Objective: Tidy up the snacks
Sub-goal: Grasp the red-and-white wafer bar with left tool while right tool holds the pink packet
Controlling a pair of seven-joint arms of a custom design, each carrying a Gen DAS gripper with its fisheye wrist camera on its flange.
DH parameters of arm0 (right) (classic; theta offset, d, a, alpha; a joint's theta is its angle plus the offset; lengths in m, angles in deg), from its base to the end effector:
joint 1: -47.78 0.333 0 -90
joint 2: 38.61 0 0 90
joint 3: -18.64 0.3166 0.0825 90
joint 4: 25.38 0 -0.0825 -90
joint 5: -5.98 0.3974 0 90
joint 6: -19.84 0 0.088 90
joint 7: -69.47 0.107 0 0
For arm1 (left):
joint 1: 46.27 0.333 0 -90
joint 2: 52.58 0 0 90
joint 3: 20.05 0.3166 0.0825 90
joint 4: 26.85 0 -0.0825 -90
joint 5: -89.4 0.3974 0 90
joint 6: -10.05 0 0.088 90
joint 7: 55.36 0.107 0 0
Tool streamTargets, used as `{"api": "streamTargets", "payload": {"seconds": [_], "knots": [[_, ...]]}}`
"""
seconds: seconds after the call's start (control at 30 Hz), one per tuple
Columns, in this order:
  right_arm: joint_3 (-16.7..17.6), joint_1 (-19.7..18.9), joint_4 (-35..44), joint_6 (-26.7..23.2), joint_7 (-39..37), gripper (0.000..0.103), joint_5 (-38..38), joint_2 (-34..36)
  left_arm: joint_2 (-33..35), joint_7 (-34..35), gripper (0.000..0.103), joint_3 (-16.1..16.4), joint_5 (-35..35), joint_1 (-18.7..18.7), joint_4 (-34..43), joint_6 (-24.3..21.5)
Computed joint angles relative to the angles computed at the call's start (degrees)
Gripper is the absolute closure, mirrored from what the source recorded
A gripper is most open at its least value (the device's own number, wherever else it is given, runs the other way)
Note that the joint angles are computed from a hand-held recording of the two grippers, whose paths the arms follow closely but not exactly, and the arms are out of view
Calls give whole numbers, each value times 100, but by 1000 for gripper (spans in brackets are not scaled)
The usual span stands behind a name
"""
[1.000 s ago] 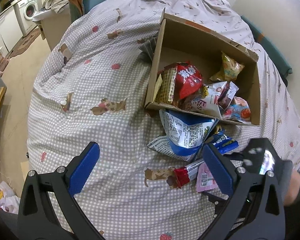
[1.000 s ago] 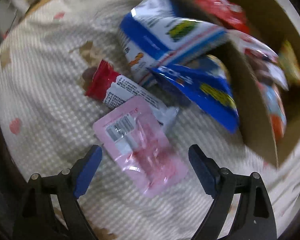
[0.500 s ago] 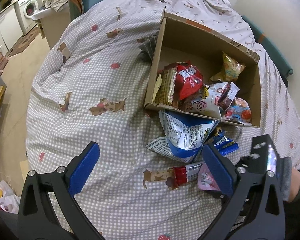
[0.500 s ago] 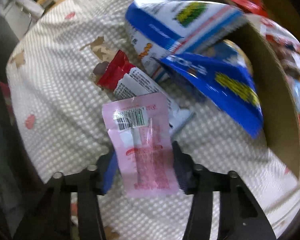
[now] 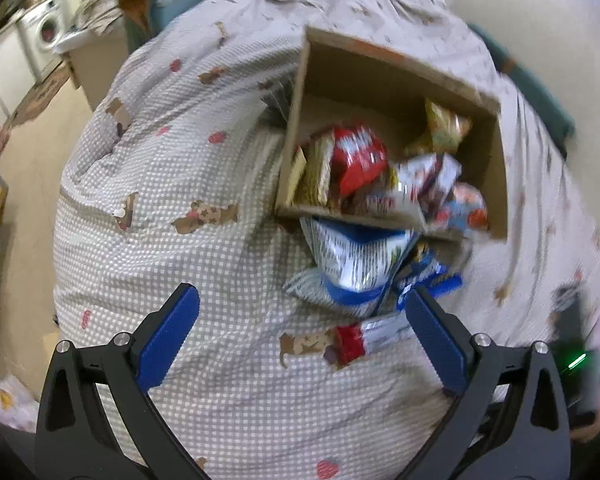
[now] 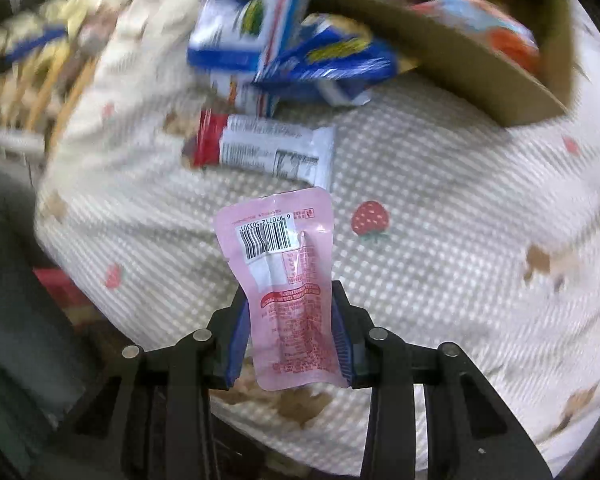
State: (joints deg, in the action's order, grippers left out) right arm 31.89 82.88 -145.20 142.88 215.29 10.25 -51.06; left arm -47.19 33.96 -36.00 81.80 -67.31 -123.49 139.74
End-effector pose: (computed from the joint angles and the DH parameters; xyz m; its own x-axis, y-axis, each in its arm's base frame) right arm 0.3452 0.4038 0.5375 -0.1409 -0.9626 -0.2313 -0.9759 0.1743 -0.1310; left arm 0.5171 -0.3847 0.5869 -0.5625 -0.8111 0.1604 -0.7704 0.4438 -0.4577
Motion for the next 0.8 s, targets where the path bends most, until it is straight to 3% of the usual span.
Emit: {"api": "streamTargets", "payload": {"seconds": [0.23,0.4,0.47,0.63,0.8], "knots": [[259,-299,-669,524,1873,64,-1016,-922,301,732,1,-152,319,-252,135,-966],[347,-428,-974,812,2765,64,-1415,-1280,677,1351,1,-251,918,-623,299,-1123],[344,-441,-1011,959,2918,64,-1496,-1303,840,1480,2,-232,1205,-776,376,-1052],[282,-406,-1005,871,2807,64,-1629,-1462,1376,1771,14,-200,1071,-942,955,-1340],[331,-398,-1081,968,2947,64,-1665,-1589,1801,1868,14,-136,1018,-1068,1500,-2065]]}}
